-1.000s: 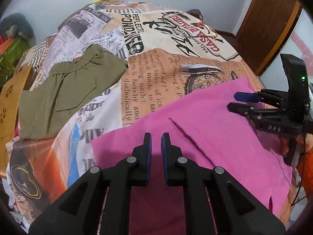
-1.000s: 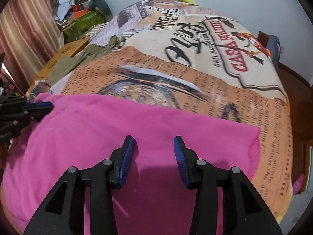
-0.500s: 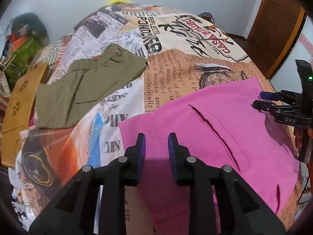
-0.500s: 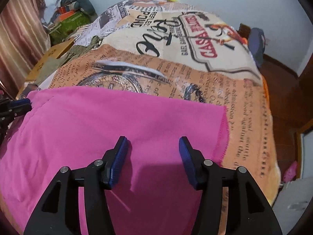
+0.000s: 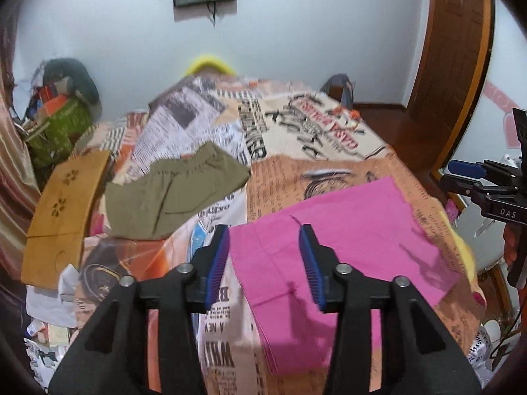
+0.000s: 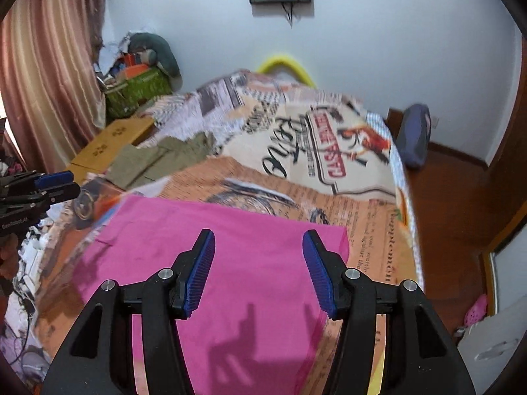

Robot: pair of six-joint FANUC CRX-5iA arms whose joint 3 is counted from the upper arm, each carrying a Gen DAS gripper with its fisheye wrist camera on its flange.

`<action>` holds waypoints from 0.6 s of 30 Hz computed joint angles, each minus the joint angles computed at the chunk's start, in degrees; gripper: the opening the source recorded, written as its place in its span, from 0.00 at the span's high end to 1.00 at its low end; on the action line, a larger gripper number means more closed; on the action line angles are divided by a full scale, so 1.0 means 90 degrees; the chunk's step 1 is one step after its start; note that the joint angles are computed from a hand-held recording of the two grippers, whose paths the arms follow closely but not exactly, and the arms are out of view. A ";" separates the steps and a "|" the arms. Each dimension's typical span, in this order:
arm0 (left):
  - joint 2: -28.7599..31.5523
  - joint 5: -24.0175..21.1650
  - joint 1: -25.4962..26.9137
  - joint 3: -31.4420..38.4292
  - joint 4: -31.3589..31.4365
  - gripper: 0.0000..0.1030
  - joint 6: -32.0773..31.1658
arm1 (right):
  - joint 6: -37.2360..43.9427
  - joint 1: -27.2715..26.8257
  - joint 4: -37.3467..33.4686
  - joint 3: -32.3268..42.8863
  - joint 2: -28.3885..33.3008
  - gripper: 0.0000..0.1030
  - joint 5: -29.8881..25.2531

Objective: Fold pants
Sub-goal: 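Open both tools and pull back from the folded pink trousers, then lower both tools to the folded pink trousers' edge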

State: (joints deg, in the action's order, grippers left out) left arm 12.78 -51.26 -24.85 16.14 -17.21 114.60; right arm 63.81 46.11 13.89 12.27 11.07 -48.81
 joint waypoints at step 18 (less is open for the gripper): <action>-0.1153 0.0587 -0.0293 -0.1773 0.0705 0.22 0.0764 | -0.1174 0.1056 0.0859 -0.1622 -0.0992 0.45 0.0636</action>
State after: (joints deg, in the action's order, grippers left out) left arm 2.40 -45.98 -27.48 0.19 -10.87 121.48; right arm 53.25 55.61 21.62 -2.33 2.14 -43.09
